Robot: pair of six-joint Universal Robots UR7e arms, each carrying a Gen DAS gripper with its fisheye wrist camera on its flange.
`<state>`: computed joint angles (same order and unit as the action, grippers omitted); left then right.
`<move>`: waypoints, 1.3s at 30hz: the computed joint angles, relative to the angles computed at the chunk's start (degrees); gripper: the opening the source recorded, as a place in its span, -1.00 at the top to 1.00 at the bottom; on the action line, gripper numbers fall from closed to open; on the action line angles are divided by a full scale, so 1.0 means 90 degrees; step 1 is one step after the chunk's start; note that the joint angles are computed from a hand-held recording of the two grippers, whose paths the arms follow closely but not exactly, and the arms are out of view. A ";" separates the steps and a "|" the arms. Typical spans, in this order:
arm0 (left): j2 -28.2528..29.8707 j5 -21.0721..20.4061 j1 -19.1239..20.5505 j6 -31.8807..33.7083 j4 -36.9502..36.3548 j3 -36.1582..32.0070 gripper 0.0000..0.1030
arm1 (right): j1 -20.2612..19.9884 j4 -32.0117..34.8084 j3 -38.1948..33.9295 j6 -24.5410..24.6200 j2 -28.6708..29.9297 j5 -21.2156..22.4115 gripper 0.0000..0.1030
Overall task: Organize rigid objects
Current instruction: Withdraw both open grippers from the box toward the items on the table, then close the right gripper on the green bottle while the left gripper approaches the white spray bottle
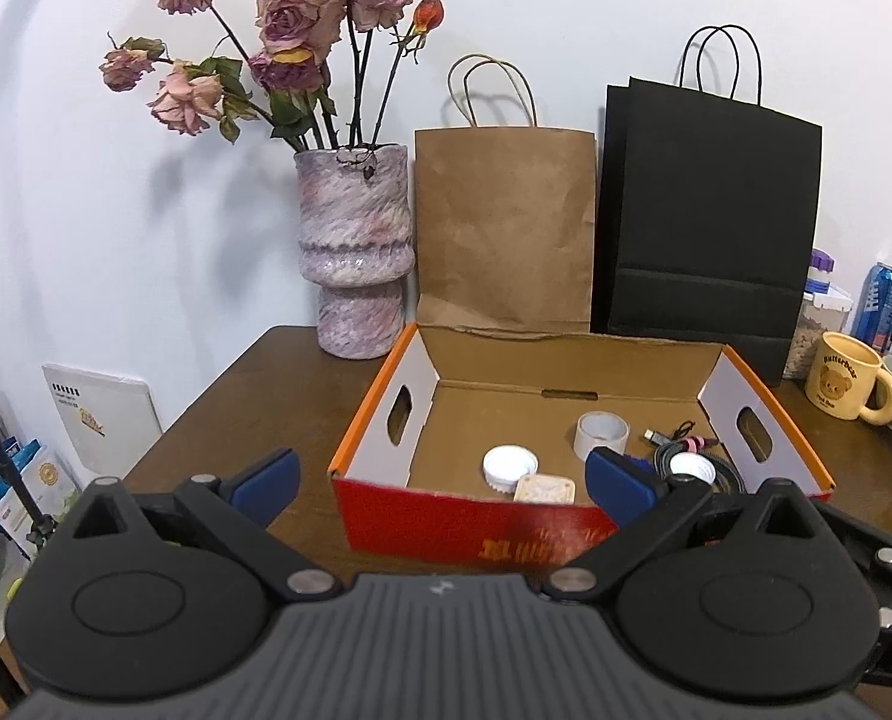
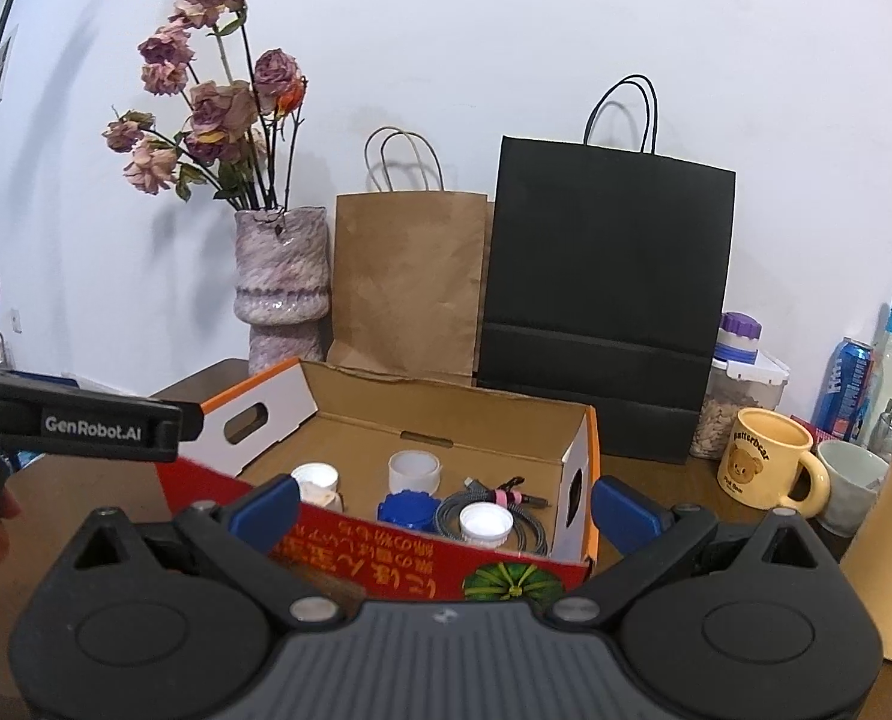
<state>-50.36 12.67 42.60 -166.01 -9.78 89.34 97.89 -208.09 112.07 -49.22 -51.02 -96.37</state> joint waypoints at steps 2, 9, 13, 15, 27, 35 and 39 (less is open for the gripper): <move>-0.0017 -0.0062 -0.0062 -0.0200 0.0144 0.0081 -1.00 | 0.0003 -0.0046 0.0122 -0.0016 -0.0049 -0.0032 -1.00; -0.0036 -0.0229 -0.0277 -0.1107 0.0892 0.0291 -1.00 | -0.0004 -0.0202 0.0562 -0.0098 -0.0239 -0.0103 -1.00; -0.0020 -0.0308 -0.0396 -0.1781 0.1458 0.0417 -1.00 | -0.0013 -0.0311 0.0788 -0.0148 -0.0335 -0.0169 -1.00; 0.0001 -0.0306 -0.0438 -0.2176 0.1797 0.0470 -1.00 | -0.0028 -0.0347 0.0899 -0.0182 -0.0386 -0.0192 -1.00; 0.0274 -0.0280 -0.0649 -0.4641 0.3724 0.0852 -1.00 | -0.0130 -0.0559 0.1457 -0.0313 -0.0574 -0.0343 -1.00; 0.0347 -0.0083 -0.0668 -0.5034 0.3882 0.1077 -1.00 | -0.0222 -0.0635 0.1677 -0.0378 -0.0571 -0.0487 -1.00; 0.0325 0.0092 -0.0601 -0.4875 0.3643 0.1168 -1.00 | -0.0272 -0.0644 0.1715 -0.0370 -0.0525 -0.0589 -1.00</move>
<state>-47.44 13.50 37.20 -209.88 23.01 99.85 95.44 -213.88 127.50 -52.55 -55.74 -101.67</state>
